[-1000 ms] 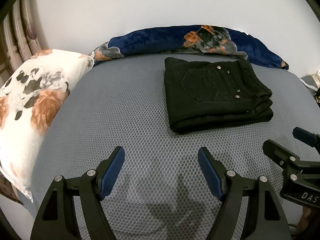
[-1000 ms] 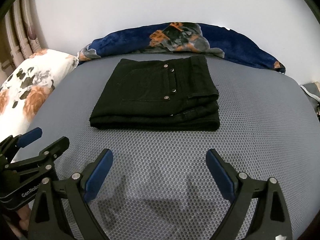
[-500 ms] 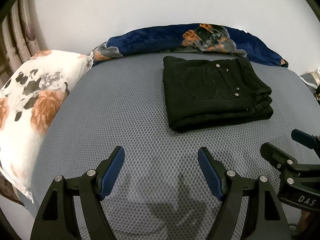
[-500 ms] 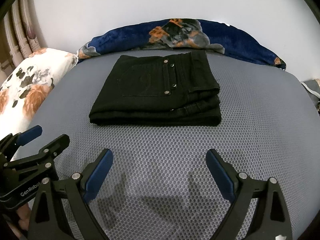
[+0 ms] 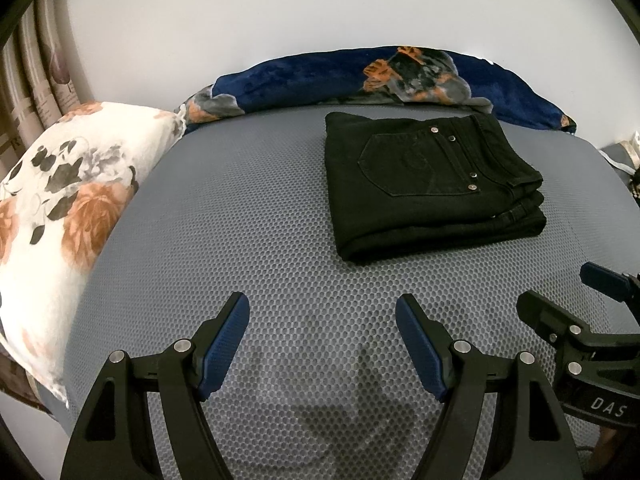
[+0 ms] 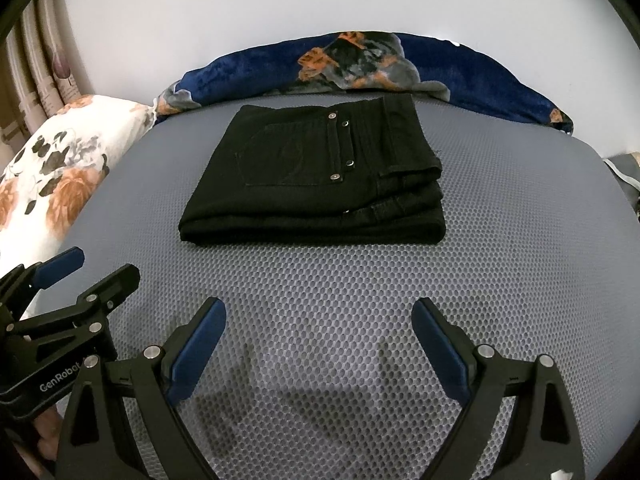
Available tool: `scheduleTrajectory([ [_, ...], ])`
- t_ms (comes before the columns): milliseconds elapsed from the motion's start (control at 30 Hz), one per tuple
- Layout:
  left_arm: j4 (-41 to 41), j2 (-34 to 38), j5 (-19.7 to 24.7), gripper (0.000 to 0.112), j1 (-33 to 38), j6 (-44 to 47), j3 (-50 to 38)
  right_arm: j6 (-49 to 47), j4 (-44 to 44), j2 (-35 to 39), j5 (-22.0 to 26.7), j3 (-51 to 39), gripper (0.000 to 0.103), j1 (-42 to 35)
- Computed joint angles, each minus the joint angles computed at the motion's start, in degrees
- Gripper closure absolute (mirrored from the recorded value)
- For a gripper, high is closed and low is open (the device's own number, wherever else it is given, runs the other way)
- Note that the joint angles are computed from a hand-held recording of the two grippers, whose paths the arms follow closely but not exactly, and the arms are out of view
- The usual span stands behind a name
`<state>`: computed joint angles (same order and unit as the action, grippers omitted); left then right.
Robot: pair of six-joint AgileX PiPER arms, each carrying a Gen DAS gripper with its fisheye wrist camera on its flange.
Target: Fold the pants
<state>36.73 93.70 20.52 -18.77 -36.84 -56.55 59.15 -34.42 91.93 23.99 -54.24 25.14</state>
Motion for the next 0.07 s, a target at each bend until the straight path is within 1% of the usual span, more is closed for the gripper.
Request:
scheduleTrajectory([
  [67,-0.63,0.07,0.00,0.036,0.10,0.71,-0.10,0.07,-0.02,-0.02,0.00,0.03,0.010,0.04],
])
